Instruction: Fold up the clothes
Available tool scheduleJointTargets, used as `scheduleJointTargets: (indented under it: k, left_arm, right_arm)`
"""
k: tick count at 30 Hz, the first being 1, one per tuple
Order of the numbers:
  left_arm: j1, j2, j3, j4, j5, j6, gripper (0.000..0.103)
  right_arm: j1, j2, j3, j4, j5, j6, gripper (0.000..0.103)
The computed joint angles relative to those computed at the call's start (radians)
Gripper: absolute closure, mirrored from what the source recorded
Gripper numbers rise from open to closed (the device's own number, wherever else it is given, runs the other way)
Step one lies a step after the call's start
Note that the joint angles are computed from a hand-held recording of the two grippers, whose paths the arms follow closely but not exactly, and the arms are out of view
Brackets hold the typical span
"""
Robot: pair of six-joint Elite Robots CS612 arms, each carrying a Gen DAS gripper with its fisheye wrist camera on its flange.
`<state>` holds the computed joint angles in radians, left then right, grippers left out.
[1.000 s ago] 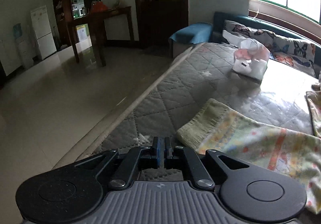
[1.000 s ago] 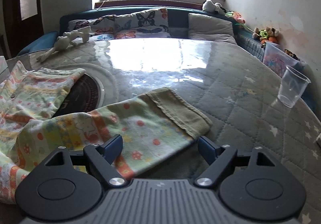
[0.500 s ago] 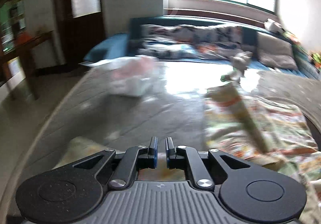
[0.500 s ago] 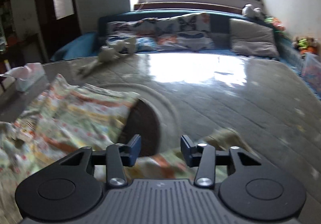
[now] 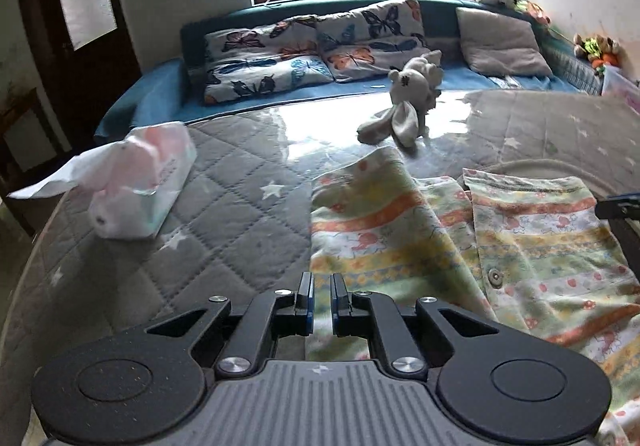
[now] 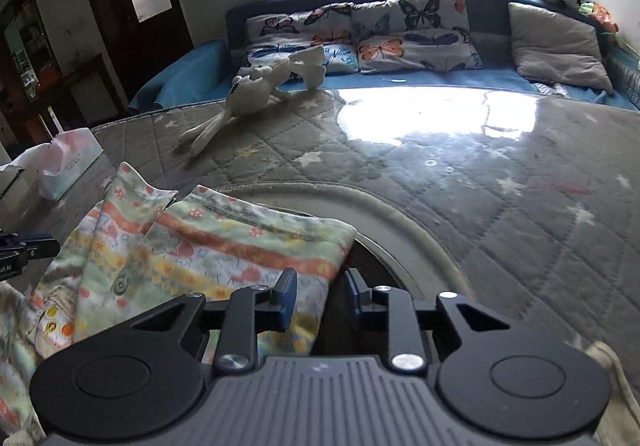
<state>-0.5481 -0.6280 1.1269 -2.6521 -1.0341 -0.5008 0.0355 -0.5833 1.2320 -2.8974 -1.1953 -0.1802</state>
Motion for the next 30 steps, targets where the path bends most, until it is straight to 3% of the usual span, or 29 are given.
scheduleJointTargets:
  k: [8, 16, 19, 26, 30]
  left_arm:
    - [0.011, 0.031, -0.044, 0.020, -0.012, 0.039, 0.094]
    - [0.016, 0.047, -0.064, 0.014, 0.007, 0.071, 0.092]
    - [0.020, 0.051, -0.073, 0.022, 0.010, 0.066, 0.091]
    - [0.026, 0.064, -0.104, 0.000, -0.005, 0.085, 0.089]
    - [0.031, 0.096, -0.165, 0.016, -0.031, 0.116, 0.089]
  right_arm:
    - [0.015, 0.021, -0.034, -0.001, -0.031, -0.037, 0.101]
    - [0.045, 0.049, -0.086, -0.092, -0.193, -0.087, 0.102]
    - [0.053, 0.073, -0.128, -0.034, -0.256, -0.085, 0.100]
    - [0.038, 0.058, -0.103, -0.082, -0.216, -0.047, 0.093]
    - [0.032, 0.061, -0.124, -0.010, -0.139, -0.064, 0.093]
